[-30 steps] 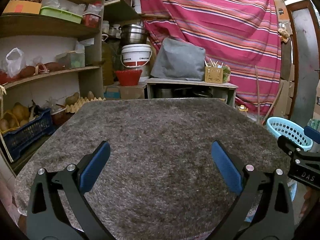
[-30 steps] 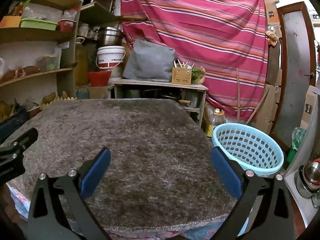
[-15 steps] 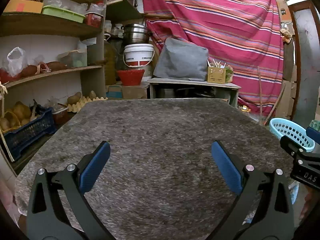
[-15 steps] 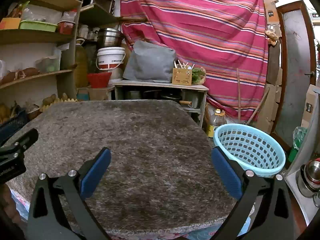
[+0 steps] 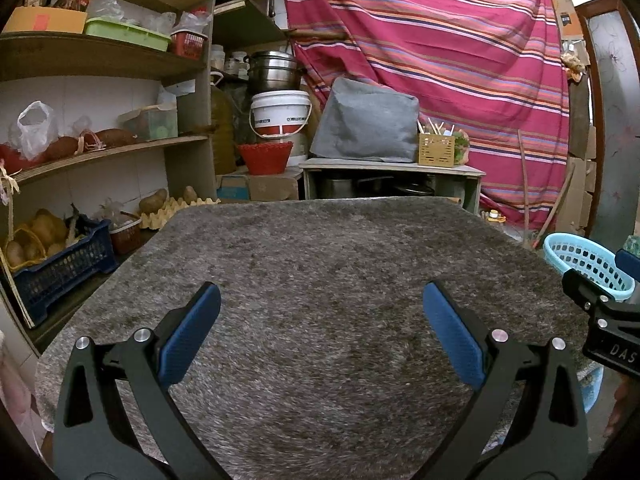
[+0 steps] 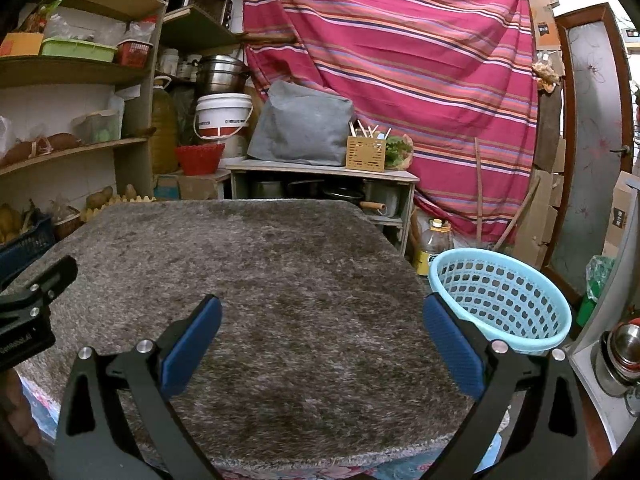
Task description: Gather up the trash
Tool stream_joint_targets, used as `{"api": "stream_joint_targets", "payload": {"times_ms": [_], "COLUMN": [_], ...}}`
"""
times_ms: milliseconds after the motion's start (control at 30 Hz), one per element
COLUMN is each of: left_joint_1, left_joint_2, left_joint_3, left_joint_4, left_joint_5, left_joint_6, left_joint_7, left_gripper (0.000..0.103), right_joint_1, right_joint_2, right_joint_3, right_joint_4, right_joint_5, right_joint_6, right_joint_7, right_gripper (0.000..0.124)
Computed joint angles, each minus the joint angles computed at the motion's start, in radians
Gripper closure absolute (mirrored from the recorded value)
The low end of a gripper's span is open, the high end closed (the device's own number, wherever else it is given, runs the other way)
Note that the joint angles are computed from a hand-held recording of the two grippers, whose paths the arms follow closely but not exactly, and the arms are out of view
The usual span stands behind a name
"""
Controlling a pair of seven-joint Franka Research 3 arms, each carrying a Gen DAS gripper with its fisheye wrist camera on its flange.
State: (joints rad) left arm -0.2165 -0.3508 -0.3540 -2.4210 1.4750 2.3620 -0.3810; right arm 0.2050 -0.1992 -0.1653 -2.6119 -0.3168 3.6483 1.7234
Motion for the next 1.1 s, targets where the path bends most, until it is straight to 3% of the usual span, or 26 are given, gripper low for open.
{"api": "stream_joint_targets", "payload": {"times_ms": [767, 1100], "left_joint_1": [0.006, 0.006], "left_joint_2": [-0.015, -0.016], "left_joint_3": [-0.002, -0.002], "left_joint_4": [-0.009, -0.009], "left_joint_5": [-0.013, -0.013], "left_joint_6": [-0.010, -0.010], "left_joint_7": [0.015, 0.016], "left_gripper": [0.005, 0.005], "right_joint_1": [-0.016, -0.025], "right_joint_2": [0.024, 0.023], "right_joint_3": [-0.022, -0.012], "right_joint_4": [0.026, 0.025], "right_joint_5": [-0.136, -0.136], "right_joint_6": [0.002, 0.002], "right_joint_7": [0.098, 0.100], "right_gripper": [0.025, 0.025]}}
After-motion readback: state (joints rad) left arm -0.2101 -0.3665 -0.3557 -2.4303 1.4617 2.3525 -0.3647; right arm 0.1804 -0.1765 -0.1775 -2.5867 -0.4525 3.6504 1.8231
